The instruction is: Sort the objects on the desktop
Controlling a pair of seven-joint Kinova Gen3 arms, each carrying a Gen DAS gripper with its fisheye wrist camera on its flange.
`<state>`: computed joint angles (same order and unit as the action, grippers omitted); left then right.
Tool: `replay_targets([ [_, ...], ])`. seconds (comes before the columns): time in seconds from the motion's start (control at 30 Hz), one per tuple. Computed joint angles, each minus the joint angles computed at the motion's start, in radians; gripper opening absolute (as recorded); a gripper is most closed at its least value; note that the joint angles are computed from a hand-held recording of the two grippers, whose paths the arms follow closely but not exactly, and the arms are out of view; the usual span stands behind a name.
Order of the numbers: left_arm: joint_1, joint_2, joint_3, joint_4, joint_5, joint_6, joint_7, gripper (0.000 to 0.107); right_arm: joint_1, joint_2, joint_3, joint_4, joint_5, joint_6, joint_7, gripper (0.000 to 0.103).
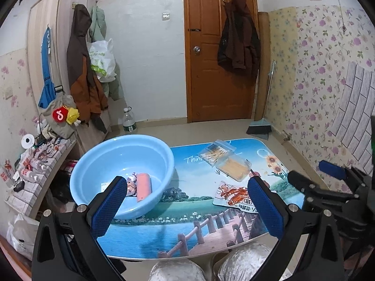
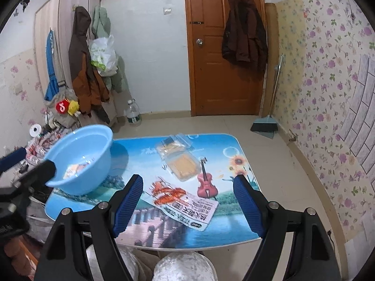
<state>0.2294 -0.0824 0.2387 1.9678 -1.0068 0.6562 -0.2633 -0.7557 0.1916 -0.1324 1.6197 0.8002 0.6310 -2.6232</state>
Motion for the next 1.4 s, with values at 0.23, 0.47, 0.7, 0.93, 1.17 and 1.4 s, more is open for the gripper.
replay_targets([
  [0.23, 0.009, 0.021, -0.003, -0.019, -0.023, 0.011, 0.034, 0.103, 0.020, -0.007, 0.002, 0.013, -0.019, -0.033, 0.052, 0.081],
  [0.47, 0.012, 0.027, -0.025, -0.006, 0.003, -0.033, 0.030, 0.103, 0.017, 0.009, 0.014, -0.005, -0.032, 0.000, 0.061, 0.081],
  [0.7, 0.006, 0.026, -0.034, -0.003, 0.001, -0.044, 0.023, 0.103, 0.023, 0.031, 0.010, -0.013, -0.069, -0.009, 0.088, 0.081],
  [0.93, -0.002, 0.031, -0.038, -0.003, 0.028, -0.058, -0.006, 0.103, 0.015, 0.038, 0.028, -0.016, -0.080, -0.024, 0.100, 0.081],
  [1.17, 0.005, 0.056, -0.047, -0.019, 0.042, -0.066, -0.033, 0.103, 0.028, 0.061, 0.036, -0.030, -0.127, -0.024, 0.136, 0.081],
  [1.4, 0.020, 0.069, -0.061, -0.035, 0.037, -0.077, -0.039, 0.103, 0.038, 0.076, 0.053, -0.032, -0.160, -0.045, 0.158, 0.081],
])
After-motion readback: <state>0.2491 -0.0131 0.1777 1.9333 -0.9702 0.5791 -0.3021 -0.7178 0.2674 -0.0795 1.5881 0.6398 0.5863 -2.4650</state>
